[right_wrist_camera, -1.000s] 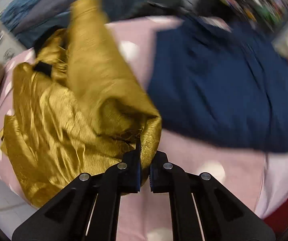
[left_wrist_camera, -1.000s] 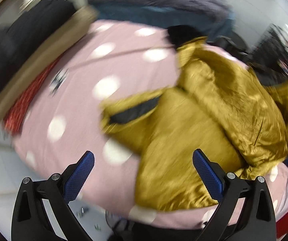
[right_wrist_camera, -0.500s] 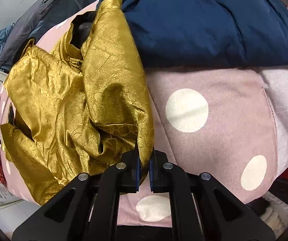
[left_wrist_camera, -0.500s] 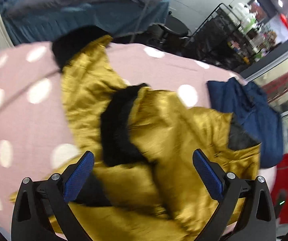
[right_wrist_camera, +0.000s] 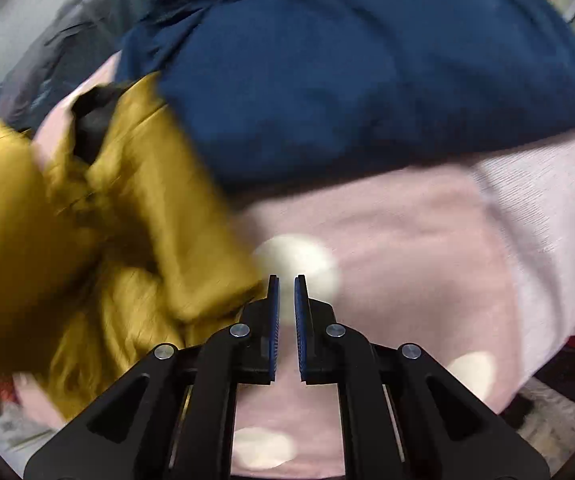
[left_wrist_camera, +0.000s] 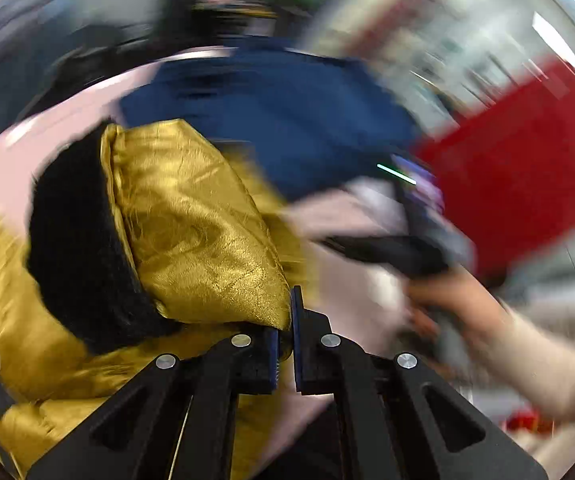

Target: Fold large clothes

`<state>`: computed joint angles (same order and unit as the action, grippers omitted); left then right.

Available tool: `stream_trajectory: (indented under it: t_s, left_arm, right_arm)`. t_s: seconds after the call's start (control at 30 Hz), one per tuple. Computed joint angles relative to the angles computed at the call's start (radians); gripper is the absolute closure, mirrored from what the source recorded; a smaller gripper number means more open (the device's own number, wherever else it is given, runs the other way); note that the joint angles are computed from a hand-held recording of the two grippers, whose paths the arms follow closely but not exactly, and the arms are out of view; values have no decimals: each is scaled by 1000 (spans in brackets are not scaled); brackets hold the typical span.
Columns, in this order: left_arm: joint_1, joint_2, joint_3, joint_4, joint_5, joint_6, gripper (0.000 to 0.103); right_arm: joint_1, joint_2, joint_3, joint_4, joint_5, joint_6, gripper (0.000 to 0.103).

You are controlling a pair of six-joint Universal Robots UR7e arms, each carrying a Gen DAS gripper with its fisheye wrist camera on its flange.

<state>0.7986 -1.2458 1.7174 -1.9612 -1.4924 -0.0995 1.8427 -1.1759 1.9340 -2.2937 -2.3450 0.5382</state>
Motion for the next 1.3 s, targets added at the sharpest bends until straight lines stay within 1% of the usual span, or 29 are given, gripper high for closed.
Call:
stream_trajectory:
  t_s: [0.03, 0.07, 0.1, 0.13, 0.17, 0.2, 0.23, 0.27, 0.3, 0.37, 0.47, 0.5, 0.53, 0.57, 0.63, 0.7, 0.73, 0.8, 0.87, 0.97, 1.03, 1.07, 1.1, 1.13, 1.17, 1.2, 1.23, 1.27, 1.3]
  left_arm:
    - [-50, 6, 1, 25, -72, 94, 98]
    - [-83, 12, 5, 29, -112, 154, 95]
    - [-120, 19, 12, 25, -144, 226, 81]
    - [-141, 20, 20, 15, -134, 260, 65]
    - [-165, 22, 33, -12, -88, 279, 23]
    - [-179, 21, 46, -42, -40, 281, 8]
    - [-186, 20, 60, -86, 15, 278, 9]
    - [-173, 24, 52, -89, 28, 273, 9]
    - [-145, 23, 39, -78, 30, 250, 8]
    - [-98, 4, 31, -73, 82, 196, 7]
    - [0, -8, -8, -28, 270, 93, 7]
    - [47, -9, -26, -16, 369, 39, 7]
    - [87, -8, -56, 7, 430, -8, 7]
    - [139, -1, -94, 25, 504, -92, 7]
    - [229, 2, -141, 22, 611, -192, 7]
    - [311, 22, -207, 67, 698, -315, 8]
    - [339, 36, -241, 85, 698, -339, 8]
    - [403, 64, -291, 81, 635, -360, 7]
    - [446, 111, -321, 86, 616, -353, 7]
    - [487, 178, -358, 191, 633, -388, 9]
    - [506, 205, -368, 180, 561, -366, 20]
    - [505, 222, -371, 179, 550, -363, 25]
    - [489, 232, -360, 169, 581, -355, 32]
    - [476, 239, -351, 140, 580, -314, 41]
    - [460, 249, -353, 133, 577, -278, 59]
    - [451, 259, -363, 135, 569, -259, 92]
    - [442, 266, -378, 136, 539, -250, 93]
    - [431, 262, -377, 109, 527, -234, 93]
    - [417, 255, -372, 87, 542, -219, 94]
  right_arm:
    - [-12, -6, -11, 13, -21, 1, 96]
    - [-27, -20, -14, 5, -12, -2, 96]
    - [-40, -34, -15, 1, 4, 7, 93]
    - [-54, -52, -18, 6, 25, 28, 91]
    - [-65, -66, -20, 11, 42, 42, 80]
    - [-76, -85, -15, 0, 70, 49, 55]
    - [-81, -101, -2, -30, 86, 50, 42]
    - [-81, -117, 19, -74, 90, 53, 29]
    - [-82, -129, 35, -101, 96, 52, 28]
    - [-88, -150, 54, -98, 127, 36, 28]
    - [-88, -162, 70, -96, 132, 53, 28]
    - [-87, -167, 79, -117, 147, 52, 28]
    - [-84, -178, 95, -134, 168, 61, 28]
    - [-83, -182, 100, -150, 189, 72, 28]
    - [-87, -200, 129, -210, 262, 80, 28]
    - [-79, -206, 143, -257, 344, 110, 28]
    - [-74, -209, 144, -267, 373, 124, 28]
    - [-56, -197, 139, -285, 435, 152, 28]
    - [-25, -187, 116, -253, 465, 175, 27]
    - [34, -152, 73, -206, 438, 199, 26]
    - [63, -130, 46, -155, 412, 231, 19]
    - [71, -118, 31, -113, 401, 247, 18]
    - [79, -105, 21, -77, 391, 256, 18]
    - [91, -81, 6, -41, 370, 246, 18]
    - [107, -49, -22, 27, 321, 234, 18]
    - [127, -16, -49, 100, 240, 230, 21]
    - [142, 8, -59, 131, 174, 227, 28]
    - [153, 27, -68, 152, 130, 223, 64]
    - [158, 44, -88, 189, 106, 224, 83]
